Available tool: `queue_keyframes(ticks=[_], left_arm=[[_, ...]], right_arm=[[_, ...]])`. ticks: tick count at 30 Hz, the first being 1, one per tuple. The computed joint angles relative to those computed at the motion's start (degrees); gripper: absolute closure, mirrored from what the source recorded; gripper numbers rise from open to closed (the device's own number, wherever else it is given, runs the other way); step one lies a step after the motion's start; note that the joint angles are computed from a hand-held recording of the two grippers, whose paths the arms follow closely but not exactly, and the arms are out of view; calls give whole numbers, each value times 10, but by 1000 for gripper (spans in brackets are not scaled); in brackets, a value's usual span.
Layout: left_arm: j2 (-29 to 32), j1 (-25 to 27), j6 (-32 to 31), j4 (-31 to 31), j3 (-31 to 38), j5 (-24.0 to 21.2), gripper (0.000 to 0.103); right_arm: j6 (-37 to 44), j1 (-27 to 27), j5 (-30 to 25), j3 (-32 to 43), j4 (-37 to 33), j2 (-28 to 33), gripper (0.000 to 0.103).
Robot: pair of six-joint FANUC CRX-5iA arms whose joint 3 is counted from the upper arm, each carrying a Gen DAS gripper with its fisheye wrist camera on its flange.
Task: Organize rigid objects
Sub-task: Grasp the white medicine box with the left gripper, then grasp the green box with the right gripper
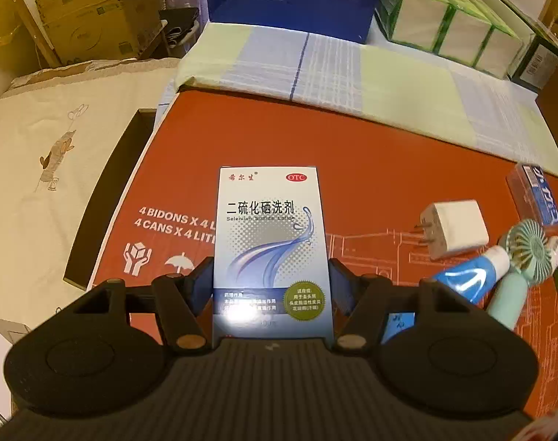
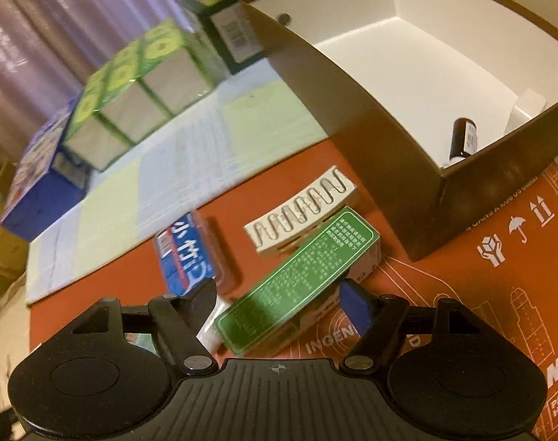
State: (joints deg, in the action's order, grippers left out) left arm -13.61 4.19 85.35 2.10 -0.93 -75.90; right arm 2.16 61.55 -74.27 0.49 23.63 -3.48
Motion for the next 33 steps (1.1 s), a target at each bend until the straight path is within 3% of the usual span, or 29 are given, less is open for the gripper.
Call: queue_keyframes(ticks=[5, 9, 14, 19, 24, 33], left_arm=[[-9, 6, -19, 5, -7, -7, 42], [-14, 10, -36, 9, -10, -16, 42], [-21, 14, -51, 12, -13, -29, 42], [-34, 20, -69, 21, -22, -47, 42], [-32, 9, -75, 12, -21, -43, 42], [-16, -15, -57, -3, -14, -30, 41]], right_arm=[[53, -5, -23, 12, -15, 5, 33], [134, -5, -46, 26, -41, 3, 55], [219, 10, -72, 22, -51, -12, 76], [261, 35, -106, 13, -59, -32, 76], [261, 49, -93, -9, -58, -53, 76], [273, 35, -81, -4, -58, -37, 69]])
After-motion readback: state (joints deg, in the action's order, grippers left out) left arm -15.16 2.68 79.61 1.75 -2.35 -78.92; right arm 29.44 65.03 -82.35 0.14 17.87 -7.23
